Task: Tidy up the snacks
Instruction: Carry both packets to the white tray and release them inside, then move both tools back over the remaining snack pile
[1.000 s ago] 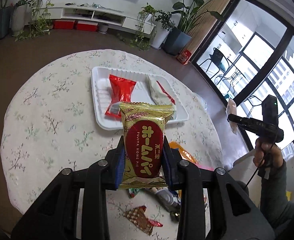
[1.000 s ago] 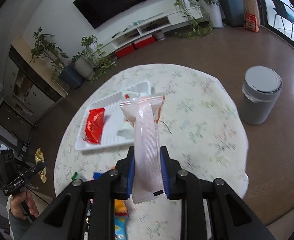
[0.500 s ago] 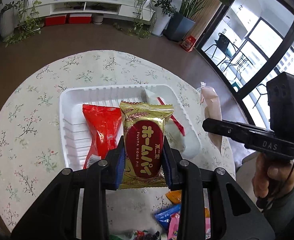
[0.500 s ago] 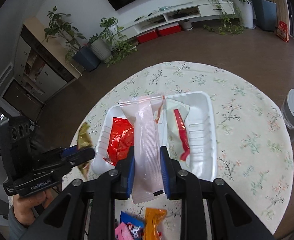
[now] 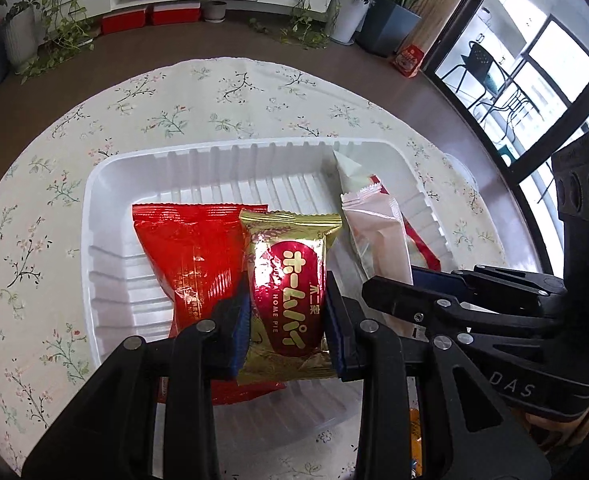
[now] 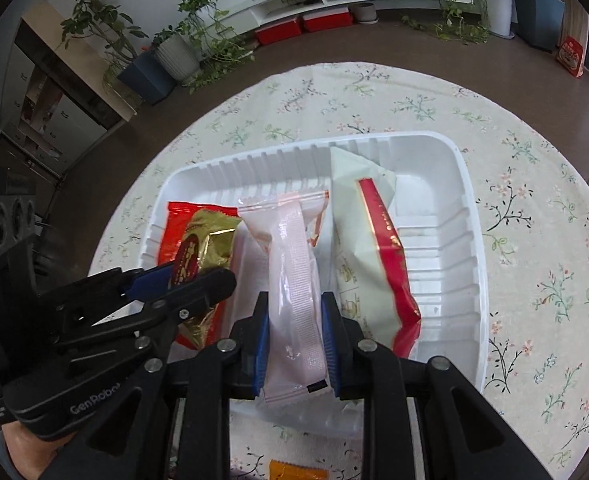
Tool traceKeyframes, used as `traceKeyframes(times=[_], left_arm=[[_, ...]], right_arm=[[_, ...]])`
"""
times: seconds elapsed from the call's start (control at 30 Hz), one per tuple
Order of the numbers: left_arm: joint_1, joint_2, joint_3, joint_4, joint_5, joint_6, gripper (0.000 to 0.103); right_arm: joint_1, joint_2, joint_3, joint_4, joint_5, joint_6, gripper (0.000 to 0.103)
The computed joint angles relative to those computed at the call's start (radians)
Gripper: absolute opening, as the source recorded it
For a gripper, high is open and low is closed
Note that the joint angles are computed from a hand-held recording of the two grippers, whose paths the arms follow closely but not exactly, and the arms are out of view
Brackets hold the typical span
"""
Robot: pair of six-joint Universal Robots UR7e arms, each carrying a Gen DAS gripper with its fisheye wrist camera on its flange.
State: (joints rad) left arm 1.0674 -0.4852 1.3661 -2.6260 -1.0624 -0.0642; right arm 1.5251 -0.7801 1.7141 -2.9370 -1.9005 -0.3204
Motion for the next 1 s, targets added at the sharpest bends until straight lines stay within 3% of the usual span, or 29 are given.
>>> traceKeyframes(times=[0.3, 0.4, 0.7, 0.83, 1.0], left_arm=[[0.000, 0.002, 0.014, -0.048, 0.016, 0.019, 0.031], [-0.004, -0.020, 0.050, -0.084, 0.001, 0.027, 0.041], [-0.007, -0.015, 0.051, -0.108, 0.002, 0.045, 0.041], [-0.018, -0.028, 0.079, -0.145, 0.008, 0.051, 0.052], [-0.032, -0.072, 0.140, -0.192, -0.001, 0.048, 0.065]], right_arm=[[0.001, 0.020, -0.009, -0.004, -0.049, -0.010, 0.031], [-0.002, 0.021, -0.009, -0.009, -0.045, -0.010, 0.031], [0.000, 0.019, -0.006, -0.012, -0.048, -0.012, 0.031], [-0.002, 0.013, 0.001, -0.017, -0.044, -0.008, 0.032], [-0.008, -0.021, 0.038, -0.042, -0.011, 0.012, 0.042]])
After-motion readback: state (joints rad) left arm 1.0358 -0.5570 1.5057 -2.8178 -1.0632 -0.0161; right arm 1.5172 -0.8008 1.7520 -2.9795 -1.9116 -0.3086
